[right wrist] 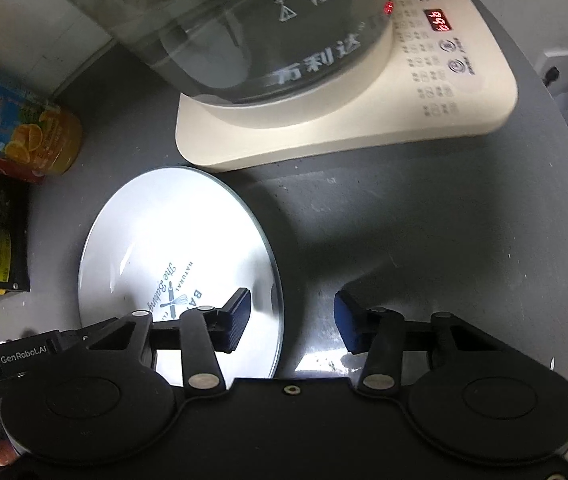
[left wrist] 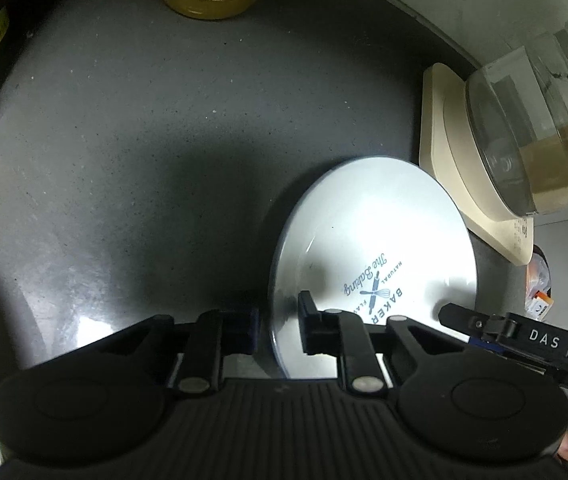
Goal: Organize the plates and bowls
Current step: 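Close both grippers on the rim of the 'BAKERY' plate, then lift the 'BAKERY' plate with both grippers and carry it over the plate stack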
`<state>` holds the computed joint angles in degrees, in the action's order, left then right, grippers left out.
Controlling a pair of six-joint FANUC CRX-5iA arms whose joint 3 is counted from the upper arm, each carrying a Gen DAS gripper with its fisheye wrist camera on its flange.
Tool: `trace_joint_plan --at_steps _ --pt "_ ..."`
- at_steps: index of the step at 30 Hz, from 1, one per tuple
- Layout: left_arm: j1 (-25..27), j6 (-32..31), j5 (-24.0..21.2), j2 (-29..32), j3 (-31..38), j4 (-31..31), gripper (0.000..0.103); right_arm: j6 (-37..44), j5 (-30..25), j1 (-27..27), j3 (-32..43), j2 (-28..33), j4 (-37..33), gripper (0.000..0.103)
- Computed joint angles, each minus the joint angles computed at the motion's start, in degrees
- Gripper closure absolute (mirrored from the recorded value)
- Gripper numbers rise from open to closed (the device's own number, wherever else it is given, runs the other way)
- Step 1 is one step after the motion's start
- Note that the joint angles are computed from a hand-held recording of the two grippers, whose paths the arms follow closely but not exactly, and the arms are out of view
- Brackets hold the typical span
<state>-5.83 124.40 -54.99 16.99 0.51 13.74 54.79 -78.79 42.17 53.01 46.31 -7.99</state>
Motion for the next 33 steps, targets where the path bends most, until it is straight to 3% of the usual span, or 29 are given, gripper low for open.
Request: trace_joint_plan --at_steps 3,4,7,24,33 --pt "0.4 -0.9 0.2 0.2 -0.4 1.4 0.089 0.7 0.8 -1.3 0.5 0.0 -4.3 0.088" --pt "0.4 -1.0 0.0 0.3 -0.2 1.4 0.089 1.1 1.1 -1.2 0.3 -0.1 -4.4 0.09" --pt "0.7 -1.9 -0.2 0.4 -0.3 2.1 0.09 3.4 1.4 -0.1 0.1 -0.1 -1.9 0.09" --pt "2.7 -5.0 4.2 -4.9 -5.6 3.4 0.094 8.0 9.5 0.7 -6.4 -5.6 -3.0 0.094" --pt "4.4 -4.4 6.3 -9.4 -9.7 3.1 0.094 8.9 9.4 2.7 -2.3 -3.5 -3.7 0.094"
